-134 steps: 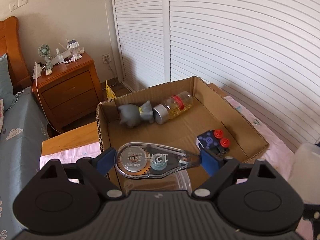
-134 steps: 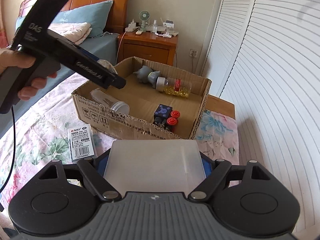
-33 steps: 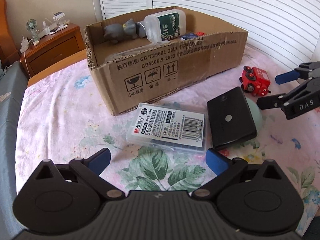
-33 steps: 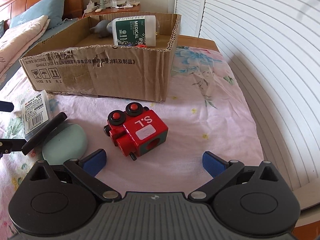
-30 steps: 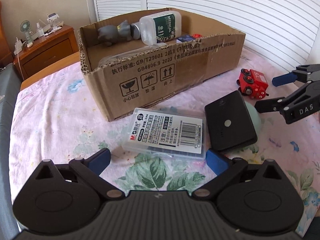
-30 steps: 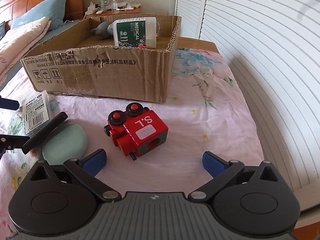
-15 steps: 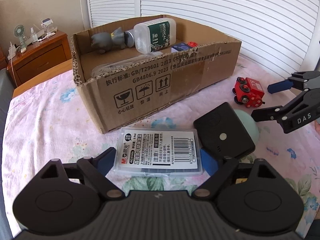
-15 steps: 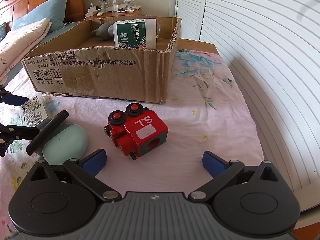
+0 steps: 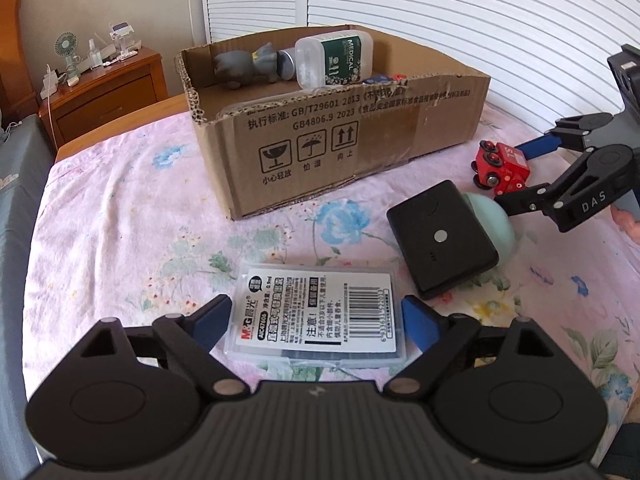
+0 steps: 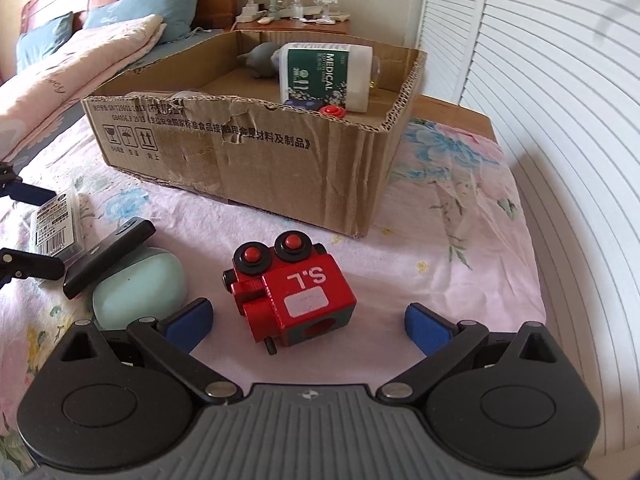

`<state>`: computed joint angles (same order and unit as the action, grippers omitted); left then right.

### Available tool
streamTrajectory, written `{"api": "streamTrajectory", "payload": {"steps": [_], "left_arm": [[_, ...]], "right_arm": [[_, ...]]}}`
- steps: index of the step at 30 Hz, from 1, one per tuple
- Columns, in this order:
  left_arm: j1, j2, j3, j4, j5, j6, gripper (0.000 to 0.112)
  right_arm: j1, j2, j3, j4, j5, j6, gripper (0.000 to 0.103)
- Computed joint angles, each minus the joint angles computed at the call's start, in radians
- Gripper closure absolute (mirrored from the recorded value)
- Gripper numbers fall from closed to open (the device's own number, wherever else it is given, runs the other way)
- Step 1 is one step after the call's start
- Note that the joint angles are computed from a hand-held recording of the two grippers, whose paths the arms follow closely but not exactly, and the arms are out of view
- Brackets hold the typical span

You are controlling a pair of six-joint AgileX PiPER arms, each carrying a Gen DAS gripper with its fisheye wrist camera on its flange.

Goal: Organize rigid objects
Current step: 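Grasp the red S.L toy car with the right gripper while the left grasps the clear refill pack, then place the toy car in the box with the right gripper while the left places the refill pack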

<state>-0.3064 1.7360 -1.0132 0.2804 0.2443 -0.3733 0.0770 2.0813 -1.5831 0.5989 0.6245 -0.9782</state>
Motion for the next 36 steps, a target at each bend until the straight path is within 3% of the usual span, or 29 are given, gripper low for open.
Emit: {"api": "streamTrajectory", "payload": {"steps": [4, 10, 16, 22, 36], "left_arm": [[0.002, 0.015, -0.012, -0.002, -0.009, 0.005, 0.018], [0.003, 0.020, -0.016, -0.020, -0.011, 0.022, 0.019], [0.003, 0.023, -0.039, -0.045, 0.029, 0.041, 0.022], [0.008, -0.004, -0.050, -0.095, 0.081, 0.094, 0.022], [-0.001, -0.120, -0.117, -0.137, 0.230, 0.181, 0.022]], "right_arm": [[-0.013, 0.038, -0.071, 0.026, 0.073, -0.070, 0.002], [-0.021, 0.032, -0.079, 0.076, 0.119, -0.159, 0.023], [-0.004, 0.005, -0.066, 0.028, 0.115, -0.100, 0.047], [0.005, -0.027, -0.043, -0.030, 0.104, -0.035, 0.047], [-0.038, -0.151, -0.072, 0.064, 0.241, -0.104, 0.047]]}}
